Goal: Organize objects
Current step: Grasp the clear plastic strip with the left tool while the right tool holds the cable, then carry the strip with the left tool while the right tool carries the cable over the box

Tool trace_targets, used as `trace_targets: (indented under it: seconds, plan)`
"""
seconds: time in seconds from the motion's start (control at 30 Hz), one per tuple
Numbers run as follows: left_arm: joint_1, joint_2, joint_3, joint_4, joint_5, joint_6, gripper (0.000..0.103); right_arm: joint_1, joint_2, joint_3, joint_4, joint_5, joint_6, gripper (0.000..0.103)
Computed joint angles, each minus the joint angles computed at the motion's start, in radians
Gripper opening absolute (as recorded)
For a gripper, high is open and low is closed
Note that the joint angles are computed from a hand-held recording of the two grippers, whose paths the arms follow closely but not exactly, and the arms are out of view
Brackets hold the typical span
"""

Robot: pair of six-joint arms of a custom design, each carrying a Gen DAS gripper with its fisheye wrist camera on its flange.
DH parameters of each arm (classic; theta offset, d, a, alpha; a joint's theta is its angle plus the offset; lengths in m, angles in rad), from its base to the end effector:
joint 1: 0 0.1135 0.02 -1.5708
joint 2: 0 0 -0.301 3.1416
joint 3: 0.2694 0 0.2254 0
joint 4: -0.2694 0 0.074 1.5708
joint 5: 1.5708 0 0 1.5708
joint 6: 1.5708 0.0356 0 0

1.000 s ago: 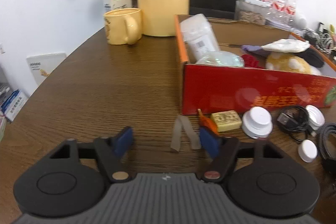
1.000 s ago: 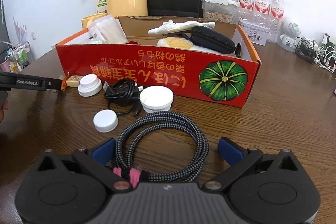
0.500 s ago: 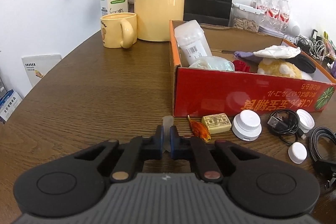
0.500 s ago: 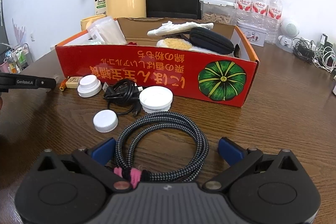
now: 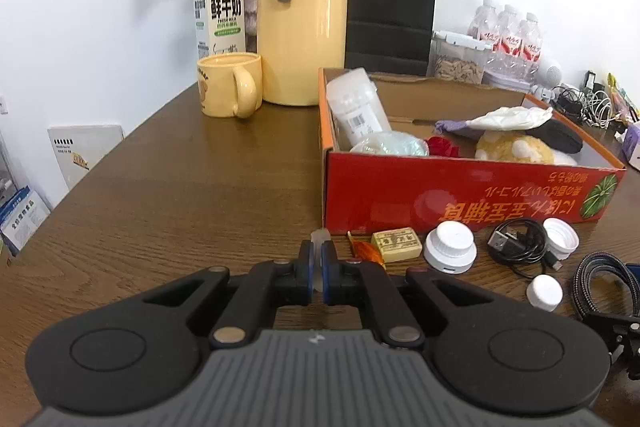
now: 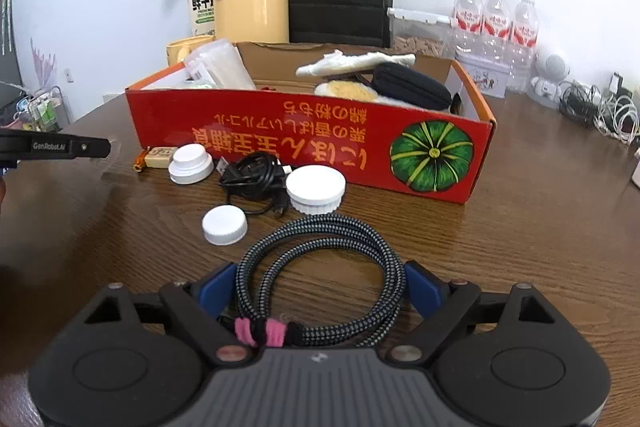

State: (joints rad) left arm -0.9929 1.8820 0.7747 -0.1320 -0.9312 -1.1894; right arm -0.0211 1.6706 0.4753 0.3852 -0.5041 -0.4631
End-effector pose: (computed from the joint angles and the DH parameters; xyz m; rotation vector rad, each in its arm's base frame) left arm 0.1845 -0.2306 0.1425 -0.3941 2.1402 0.1810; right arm 0.2583 0.0117 0.1567 -0.7256 2.1635 0.3499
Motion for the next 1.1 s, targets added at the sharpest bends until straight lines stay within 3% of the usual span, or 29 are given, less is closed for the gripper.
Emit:
trace_targets:
  seconds: [0.3, 0.57, 0.8, 1.1]
  plan:
    - [-0.05, -0.033, 0.021, -0.058, -0.064, -0.02, 0.005, -0.015, -0.059, -0.015, 0.014, -0.034, 0.007, 0.088]
    - [-0.073, -0.078, 0.065, -0.06, -0.141, 0.064, 0.005, -0.004, -0.11, 0.034, -0.003, -0.055, 0.04, 0.087]
    - [-0.056, -0.094, 0.109, 0.057, -0.184, 0.251, 0.005, 0.036, -0.126, 0.12, -0.014, -0.057, 0.103, 0.087]
    - [0.014, -0.084, 0.147, 0.267, -0.161, 0.47, 0.005, 0.118, -0.091, 0.277, -0.041, -0.018, 0.188, 0.087]
